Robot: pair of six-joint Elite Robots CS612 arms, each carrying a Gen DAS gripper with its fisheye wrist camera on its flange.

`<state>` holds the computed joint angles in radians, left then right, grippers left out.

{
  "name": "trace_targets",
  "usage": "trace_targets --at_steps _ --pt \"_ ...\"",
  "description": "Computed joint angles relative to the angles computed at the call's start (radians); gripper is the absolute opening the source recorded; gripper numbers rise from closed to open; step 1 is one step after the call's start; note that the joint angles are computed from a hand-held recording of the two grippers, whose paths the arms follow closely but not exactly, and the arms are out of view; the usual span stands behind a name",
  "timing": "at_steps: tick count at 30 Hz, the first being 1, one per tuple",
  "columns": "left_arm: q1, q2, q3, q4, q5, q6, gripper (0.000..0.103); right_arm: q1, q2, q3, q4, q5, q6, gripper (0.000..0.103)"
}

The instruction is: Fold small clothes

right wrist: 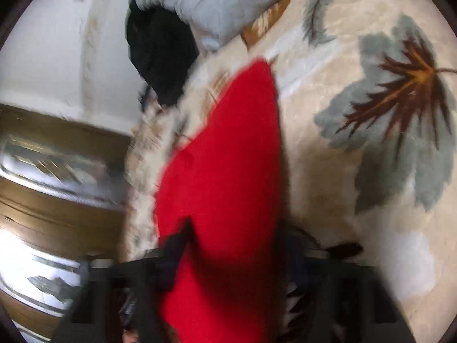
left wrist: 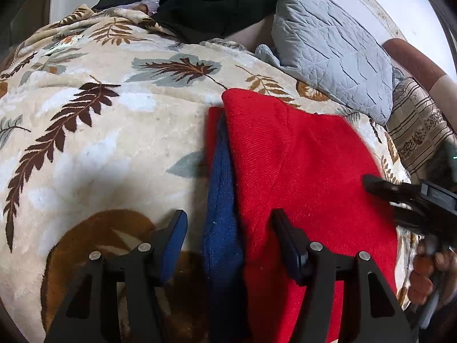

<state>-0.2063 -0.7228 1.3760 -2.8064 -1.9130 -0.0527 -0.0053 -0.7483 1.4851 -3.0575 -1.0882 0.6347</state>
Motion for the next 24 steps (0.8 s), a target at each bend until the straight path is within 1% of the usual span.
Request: trace_targets --at_steps 2,3,4,5,6,7,8,9,10,13,14,15,16,17,18,19,20,21,22,23,24 --pt "-0.001 0.000 -0.001 0.002 0.003 0.000 0.063 0.031 -0.032 0.016 -0.007 -0.120 -0.094 0.040" --pt "-0.001 0.001 -0.003 0.005 -0.001 0.001 0.063 0.045 -0.035 0.013 0.016 -0.179 -0.140 0.040" --pt "-0.001 0.002 -0.003 0.005 -0.003 0.001 0.063 0.048 -0.028 0.001 0.063 -0.195 -0.151 0.041" --pt "-0.002 0.001 -0.002 0.002 -0.002 0.003 0.063 0.039 -0.021 0.002 0.068 -0.170 -0.120 0.047" --pt "-0.001 0.000 0.000 -0.001 -0.001 0.004 0.063 0.019 -0.015 0.012 0.031 -0.103 -0.048 0.050" --pt "-0.001 0.001 0.000 0.000 -0.003 0.002 0.063 0.009 -0.010 0.028 -0.028 -0.064 0.011 0.054" --pt "-0.001 0.001 -0.003 0.004 -0.004 -0.002 0.063 0.002 -0.009 0.041 -0.079 -0.038 0.058 0.062" --pt "-0.002 0.001 -0.002 0.003 0.000 -0.003 0.063 -0.003 -0.008 0.050 -0.121 -0.023 0.089 0.067" --pt "-0.002 0.000 0.000 0.000 0.003 0.000 0.063 -0.007 -0.004 0.051 -0.143 -0.003 0.103 0.072" --pt "-0.002 -0.001 0.002 -0.004 0.005 0.006 0.063 -0.019 0.019 0.026 -0.153 0.047 0.146 0.072" --pt "-0.001 0.000 0.001 -0.003 0.001 0.004 0.063 -0.025 0.029 0.014 -0.134 0.074 0.157 0.070" --pt "-0.001 0.001 0.000 0.000 0.000 0.004 0.063 -0.025 0.038 -0.008 -0.078 0.075 0.141 0.059" --pt "-0.001 0.000 0.001 -0.002 0.001 0.003 0.063 -0.018 0.032 -0.015 -0.030 0.045 0.096 0.045" --pt "0.000 -0.001 0.002 -0.003 0.003 0.003 0.063 -0.001 0.013 -0.011 -0.015 -0.026 0.038 0.041" --pt "0.000 -0.001 0.002 -0.002 0.001 0.000 0.063 0.023 -0.010 -0.004 -0.006 -0.115 -0.049 0.040" --pt "0.000 0.000 0.001 0.000 0.002 -0.001 0.063 0.046 -0.022 -0.001 -0.017 -0.199 -0.125 0.040" --pt "-0.001 0.000 -0.001 0.004 -0.001 0.001 0.064 0.061 -0.025 -0.005 0.001 -0.254 -0.174 0.041" --pt "-0.002 0.000 0.001 0.001 -0.003 0.001 0.064 0.062 -0.021 -0.013 0.056 -0.266 -0.181 0.042" --pt "-0.002 -0.001 0.004 -0.005 0.002 0.005 0.064 0.049 -0.015 -0.009 0.070 -0.237 -0.147 0.048" --pt "-0.003 -0.002 0.005 -0.008 0.005 0.008 0.064 0.038 -0.016 0.006 0.041 -0.194 -0.087 0.053" --pt "-0.002 -0.002 0.004 -0.006 0.002 0.005 0.064 0.027 -0.019 0.032 -0.018 -0.153 -0.033 0.053"
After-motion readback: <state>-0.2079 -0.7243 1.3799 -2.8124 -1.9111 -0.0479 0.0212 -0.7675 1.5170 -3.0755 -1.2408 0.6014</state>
